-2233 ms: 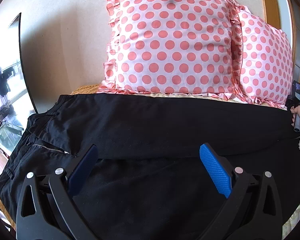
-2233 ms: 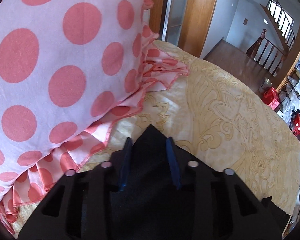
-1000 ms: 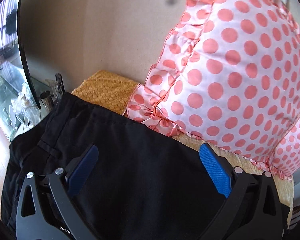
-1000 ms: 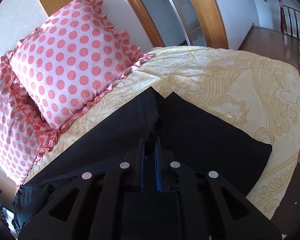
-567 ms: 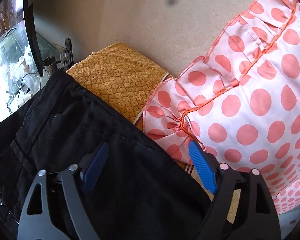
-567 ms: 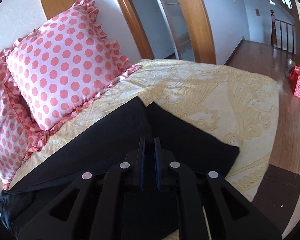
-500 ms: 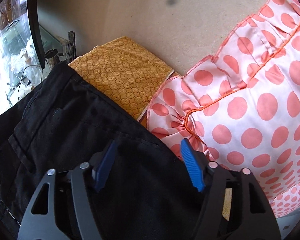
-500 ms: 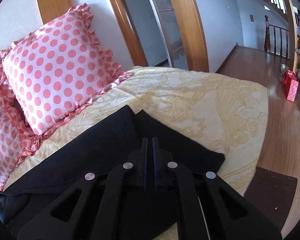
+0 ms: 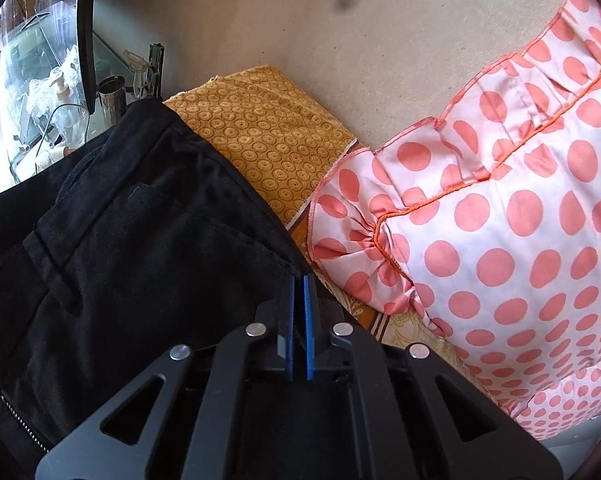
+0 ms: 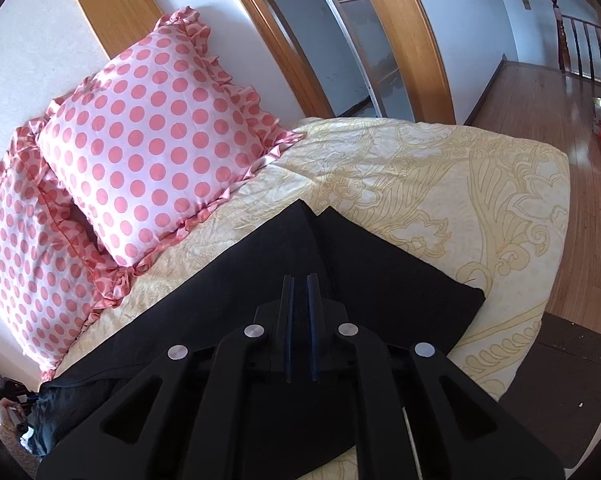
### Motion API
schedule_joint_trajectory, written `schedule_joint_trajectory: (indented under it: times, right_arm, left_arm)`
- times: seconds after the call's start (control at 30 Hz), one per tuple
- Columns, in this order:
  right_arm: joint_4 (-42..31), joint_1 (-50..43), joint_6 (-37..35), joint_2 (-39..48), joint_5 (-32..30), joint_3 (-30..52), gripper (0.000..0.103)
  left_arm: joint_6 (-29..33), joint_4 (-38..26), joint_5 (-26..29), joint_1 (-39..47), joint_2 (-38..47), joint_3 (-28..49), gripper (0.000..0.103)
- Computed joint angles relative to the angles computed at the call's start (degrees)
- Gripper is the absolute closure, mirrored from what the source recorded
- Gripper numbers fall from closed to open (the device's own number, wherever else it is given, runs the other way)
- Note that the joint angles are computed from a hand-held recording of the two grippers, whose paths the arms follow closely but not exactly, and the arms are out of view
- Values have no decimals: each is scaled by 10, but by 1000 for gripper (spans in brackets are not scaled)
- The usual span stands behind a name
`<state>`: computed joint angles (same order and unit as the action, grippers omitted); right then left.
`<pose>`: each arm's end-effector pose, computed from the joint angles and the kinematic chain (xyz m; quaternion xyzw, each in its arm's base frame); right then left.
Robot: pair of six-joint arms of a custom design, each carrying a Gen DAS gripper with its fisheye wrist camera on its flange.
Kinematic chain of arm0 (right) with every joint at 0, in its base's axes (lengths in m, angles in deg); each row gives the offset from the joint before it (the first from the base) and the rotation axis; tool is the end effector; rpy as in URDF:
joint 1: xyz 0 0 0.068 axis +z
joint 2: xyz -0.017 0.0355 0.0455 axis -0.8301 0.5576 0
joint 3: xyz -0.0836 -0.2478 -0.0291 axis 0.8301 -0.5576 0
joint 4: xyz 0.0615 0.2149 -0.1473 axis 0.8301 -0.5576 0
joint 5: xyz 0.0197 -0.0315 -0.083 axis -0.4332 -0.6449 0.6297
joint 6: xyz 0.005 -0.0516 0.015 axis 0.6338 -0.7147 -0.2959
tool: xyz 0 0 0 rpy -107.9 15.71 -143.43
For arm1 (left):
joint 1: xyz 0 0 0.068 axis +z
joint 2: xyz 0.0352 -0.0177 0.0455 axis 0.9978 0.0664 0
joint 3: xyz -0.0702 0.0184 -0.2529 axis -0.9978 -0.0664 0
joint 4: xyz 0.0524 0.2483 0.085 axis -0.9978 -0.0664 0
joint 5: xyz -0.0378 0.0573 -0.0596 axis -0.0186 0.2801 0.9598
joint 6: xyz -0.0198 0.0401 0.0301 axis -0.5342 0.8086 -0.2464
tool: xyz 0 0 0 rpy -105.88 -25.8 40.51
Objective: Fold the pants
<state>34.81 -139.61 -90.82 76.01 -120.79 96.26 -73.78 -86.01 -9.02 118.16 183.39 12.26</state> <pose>0.0518 -0.2030 0.1950 0.3204 0.8278 0.1267 0.4427 0.3158 0.1829 0.2244 -0.3673 0.8811 -0.1346 0.2658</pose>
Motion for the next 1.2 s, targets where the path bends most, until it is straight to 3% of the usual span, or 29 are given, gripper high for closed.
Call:
schedule_joint_trajectory:
  times: [0.1, 0.17, 0.2, 0.33, 0.5, 0.63, 0.73, 0.87, 0.9, 0.93, 0.97, 1.0, 1.1, 1.2]
  right_arm:
    - [-46, 3, -30, 9, -7, 11, 87]
    - [-59, 2, -37, 4, -9, 9, 34]
    - [-66, -2, -43, 2, -15, 7, 31]
    - [-106, 4, -68, 29, -12, 21, 49]
    - [-98, 23, -11, 108, 3, 44, 49]
    - [-105, 36, 31, 174, 20, 63, 49]
    - [-84, 39, 65, 166, 17, 56, 50]
    - [5, 68, 175, 164, 7, 44, 52]
    - [32, 77, 202, 162, 10, 40, 56]
    - [57, 86, 224, 164, 15, 36, 70]
    - [77, 91, 236, 175, 9, 35, 91]
    - [92, 93, 240, 190, -4, 37, 97]
    - [93, 79, 222, 203, -44, 48, 97]
    - [42, 38, 166, 181, -96, 71, 97]
  left_arm:
    - [33, 8, 38, 35, -84, -61, 100]
    - [64, 2, 69, 67, -150, -106, 100]
    - [81, -8, 94, 91, -182, -127, 100]
    - [183, -82, 193, 200, -295, -195, 100]
    - [372, -231, 280, 344, -365, -244, 100]
    - [477, -296, 292, 409, -349, -259, 100]
    - [517, -317, 298, 439, -349, -263, 100]
    - [534, -328, 307, 449, -354, -257, 100]
    - [535, -327, 308, 448, -356, -256, 100]
    - [535, -327, 307, 448, -359, -256, 100]
    - [535, -325, 306, 448, -361, -257, 100]
    - [535, -324, 305, 448, -363, -257, 100]
    - [546, -326, 306, 459, -362, -257, 100]
    - [581, -349, 314, 485, -368, -252, 100]
